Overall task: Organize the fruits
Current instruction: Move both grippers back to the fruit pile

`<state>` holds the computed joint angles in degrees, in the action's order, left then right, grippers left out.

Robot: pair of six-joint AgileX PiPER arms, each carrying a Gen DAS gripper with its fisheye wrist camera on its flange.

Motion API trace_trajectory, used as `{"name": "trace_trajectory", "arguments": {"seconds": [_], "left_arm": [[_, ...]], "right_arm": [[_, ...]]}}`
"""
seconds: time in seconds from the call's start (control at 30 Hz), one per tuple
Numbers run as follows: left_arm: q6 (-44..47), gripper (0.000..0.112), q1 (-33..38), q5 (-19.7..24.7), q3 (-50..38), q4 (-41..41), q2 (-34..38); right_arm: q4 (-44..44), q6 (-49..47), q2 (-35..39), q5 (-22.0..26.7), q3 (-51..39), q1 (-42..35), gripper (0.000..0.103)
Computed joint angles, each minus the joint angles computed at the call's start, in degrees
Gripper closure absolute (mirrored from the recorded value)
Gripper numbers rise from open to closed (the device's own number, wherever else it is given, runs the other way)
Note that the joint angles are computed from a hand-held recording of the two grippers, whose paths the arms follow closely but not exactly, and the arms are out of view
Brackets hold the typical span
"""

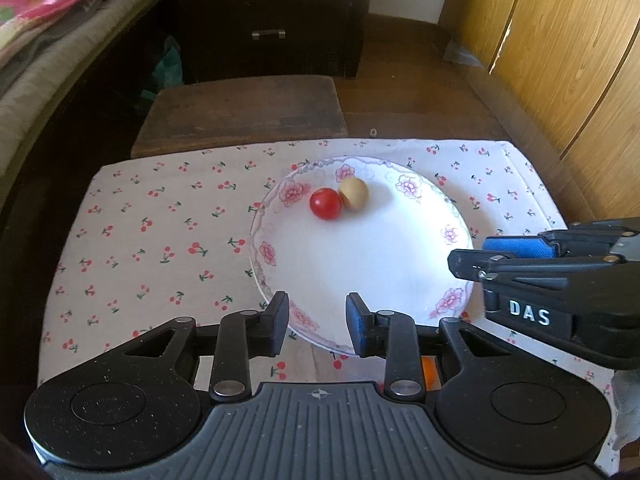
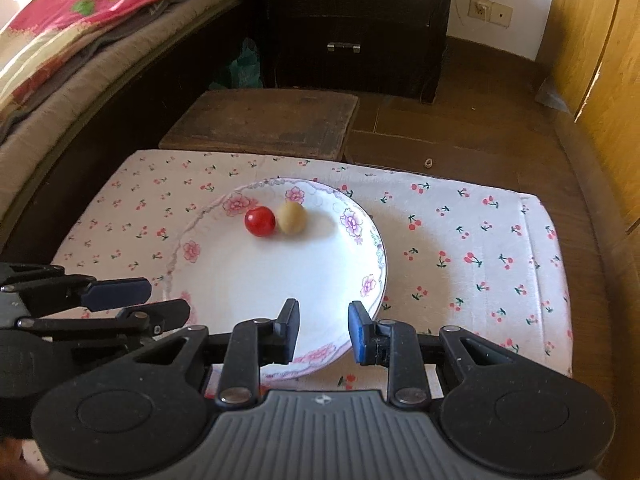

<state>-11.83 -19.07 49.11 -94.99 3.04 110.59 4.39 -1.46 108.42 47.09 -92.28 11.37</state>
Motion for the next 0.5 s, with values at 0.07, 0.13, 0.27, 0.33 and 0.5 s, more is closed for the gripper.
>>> {"name": "trace_trajectory", "arguments": {"seconds": [0.07, 0.13, 0.27, 0.33, 0.5], "left_arm": [[-0.49, 0.072, -0.07, -0.20, 1.35, 0.08, -1.58], [-0.98, 0.071, -0.09, -0.37, 2.96, 0.34, -3.33], [-1.59, 0.070, -0.13, -1.09, 7.40, 0.22, -7.32], [-2.49, 0.070, -0.40, -1.86, 10.10, 0.63, -9.38], [-3.43, 0.070, -0.48, -3.63, 16.25, -0.71, -13.14]], "right_arm": [[0.33, -0.12, -1.93, -0.17, 1.69, 0.09, 0.075], [0.45, -0.10, -4.20, -0.61, 3.92, 0.32, 0.075], [2.32, -0.42, -8.67, -1.51, 9.12, -0.01, 0.075], [3.05, -0.50, -10.91, -2.30, 12.15, -0.14, 0.075], [6.45, -1.78, -15.84, -3.96, 19.56, -0.40, 0.075]]}}
